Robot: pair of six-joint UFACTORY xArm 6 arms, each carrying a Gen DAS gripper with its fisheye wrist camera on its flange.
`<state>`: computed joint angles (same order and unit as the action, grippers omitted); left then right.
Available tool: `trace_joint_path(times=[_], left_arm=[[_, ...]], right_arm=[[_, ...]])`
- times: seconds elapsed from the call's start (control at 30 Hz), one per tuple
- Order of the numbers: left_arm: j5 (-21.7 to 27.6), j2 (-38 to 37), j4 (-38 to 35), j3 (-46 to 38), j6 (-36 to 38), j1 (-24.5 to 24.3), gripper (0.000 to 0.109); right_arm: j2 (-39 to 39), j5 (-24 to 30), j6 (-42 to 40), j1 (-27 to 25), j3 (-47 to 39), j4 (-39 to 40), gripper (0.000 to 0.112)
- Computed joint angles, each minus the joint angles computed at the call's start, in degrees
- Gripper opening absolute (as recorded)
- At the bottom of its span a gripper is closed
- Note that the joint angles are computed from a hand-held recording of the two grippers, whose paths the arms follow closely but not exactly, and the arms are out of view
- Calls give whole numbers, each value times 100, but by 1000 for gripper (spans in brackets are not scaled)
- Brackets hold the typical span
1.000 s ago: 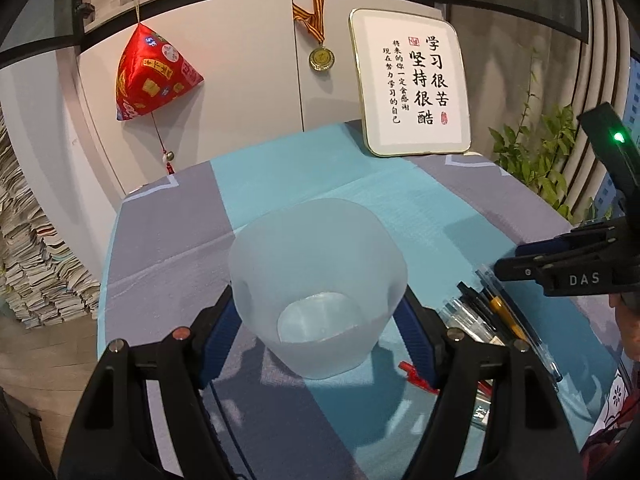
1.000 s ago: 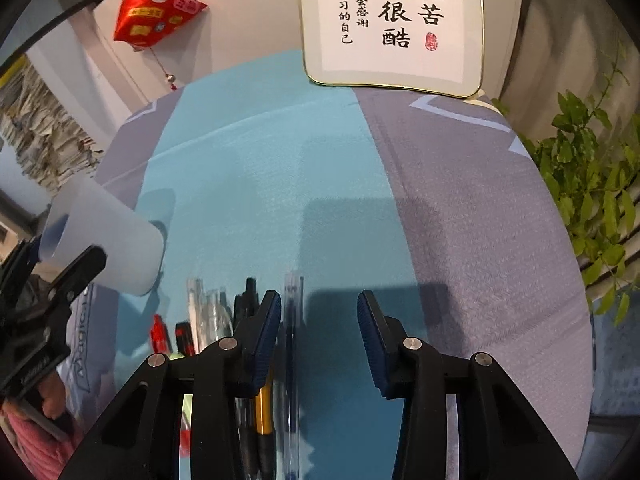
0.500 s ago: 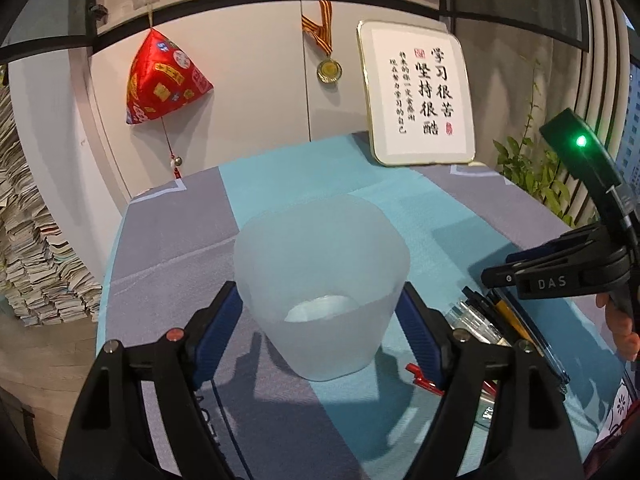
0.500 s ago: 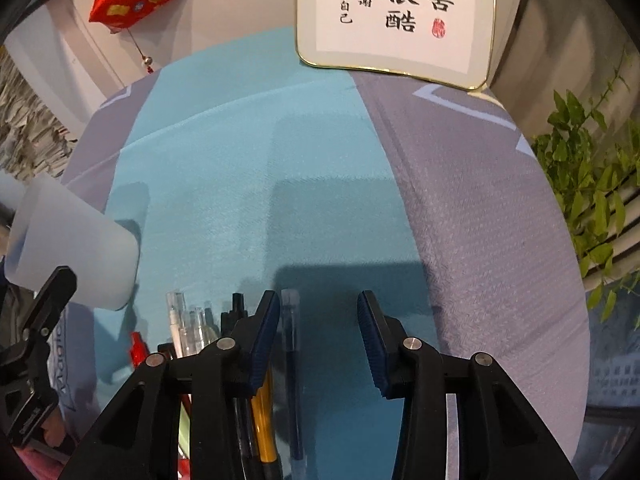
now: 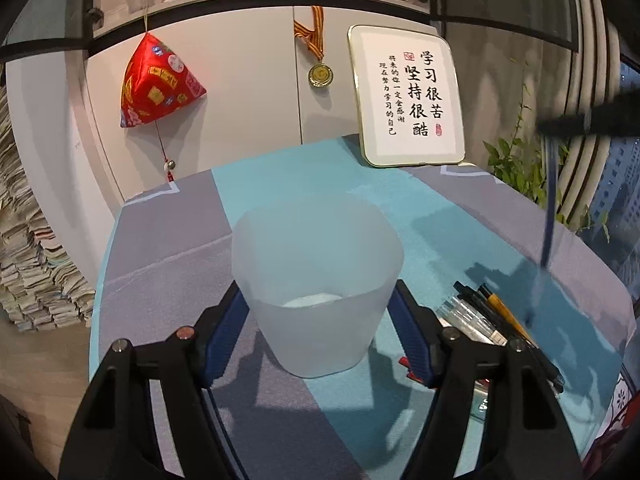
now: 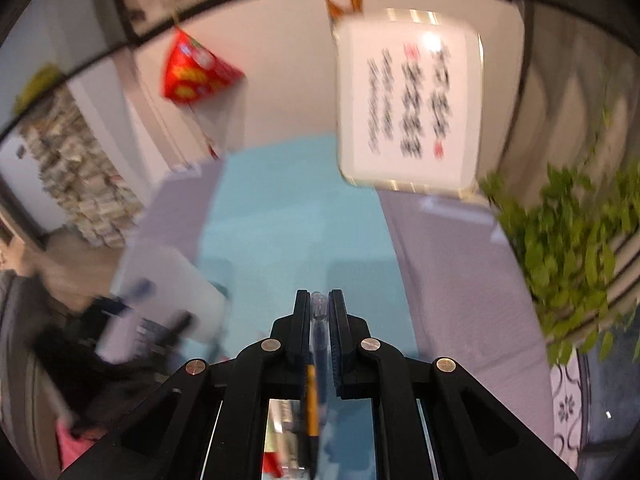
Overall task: Organize stationery
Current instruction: 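Lower the blue pen into the cup and open the right gripper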
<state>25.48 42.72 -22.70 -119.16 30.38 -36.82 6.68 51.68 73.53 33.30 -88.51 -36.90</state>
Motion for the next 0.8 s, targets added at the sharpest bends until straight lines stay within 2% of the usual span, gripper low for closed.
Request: trace_joint_path(times=[0.2,0.47,0.63,0.8], left_arm=[[16,19,-191,-22,136,25,69],[13,32,-247,-39,168,27,69],[5,30,-258,-31,181,23,69],[3,32,-256,-32,178,24,69]], right_arm=[[444,-243,-414,117,-1049,-385,10],[1552,-943,-1142,-50,-2525,84,10],[2247,-800,-1489,-88,-3253,354,10],[2447,-803,-1746,-171,-3319,720,10]])
